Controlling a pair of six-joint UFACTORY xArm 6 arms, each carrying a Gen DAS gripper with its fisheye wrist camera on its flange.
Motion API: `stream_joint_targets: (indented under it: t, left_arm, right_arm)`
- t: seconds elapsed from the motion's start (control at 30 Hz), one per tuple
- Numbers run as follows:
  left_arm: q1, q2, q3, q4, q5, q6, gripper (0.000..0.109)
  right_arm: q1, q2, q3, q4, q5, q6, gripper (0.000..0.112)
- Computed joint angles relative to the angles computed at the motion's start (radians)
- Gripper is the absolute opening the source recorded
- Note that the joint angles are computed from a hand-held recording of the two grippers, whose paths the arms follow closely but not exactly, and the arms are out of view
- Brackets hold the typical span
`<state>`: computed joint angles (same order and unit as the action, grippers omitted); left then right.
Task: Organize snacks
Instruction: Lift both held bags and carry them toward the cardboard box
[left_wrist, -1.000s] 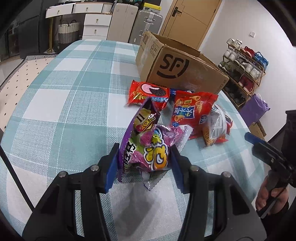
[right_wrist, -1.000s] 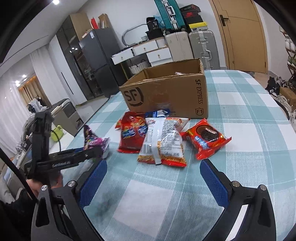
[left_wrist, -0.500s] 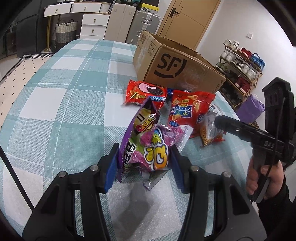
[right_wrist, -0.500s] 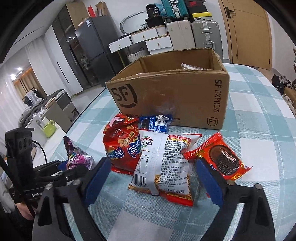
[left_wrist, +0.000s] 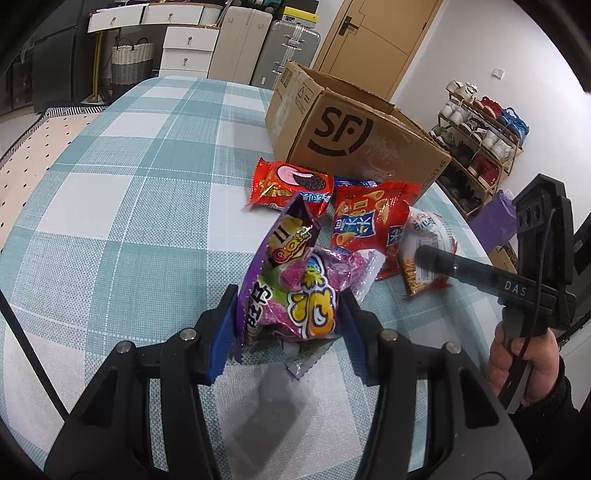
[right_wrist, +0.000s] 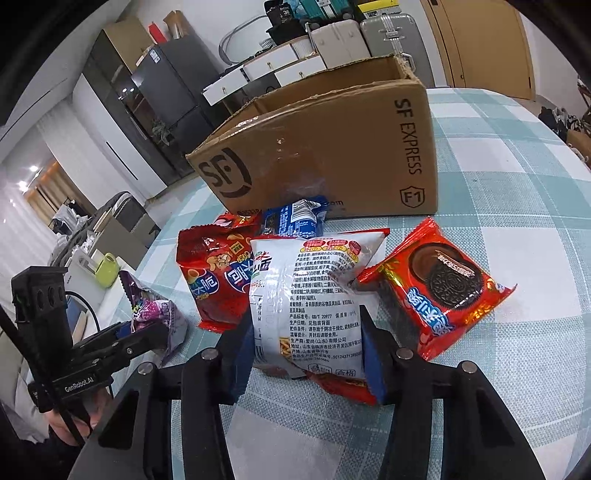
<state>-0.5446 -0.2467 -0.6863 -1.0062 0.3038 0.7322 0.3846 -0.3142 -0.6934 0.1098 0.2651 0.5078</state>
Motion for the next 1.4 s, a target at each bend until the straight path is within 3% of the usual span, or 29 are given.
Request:
stream_joint_targets:
  t: [0.27,0.4,0.63,0.9,1.13,1.4]
  left_arm:
    - [-0.009,-0.002,0.006,0.020,-0.016,-0.015,0.050]
    - [-0.018,-0.004,0.011,0.073,-0.032,-0.057,0.050]
    - [-0.018,-0.005,0.011,0.115,-0.035,-0.098,0.050]
    - [-0.006,-0.025,0.030,0.392,-0.061,-0.358,0.050]
    - [0.009,-0.090,0.039,0.517,-0.041,-0.475,0.050]
    - [0.010,-0.167,0.006,0.677,0.022,-0.599,0.050]
  right_arm:
    - [0.018,-0.087,0.076,-0.038,-0.048,0.071,0.050]
    - [0.032,-0.155,0.142,0.001,-0.104,0.028,0.050]
    - [0.043,-0.263,0.225,-0.077,-0.130,0.095,0.050]
    - [0.026,-0.382,0.285,-0.087,-0.123,0.094,0.050]
    - [0.003,-0.494,0.324,-0.066,-0.110,0.073,0.050]
    - [-0.024,-0.592,0.300,-0.170,-0.052,0.119,0.050]
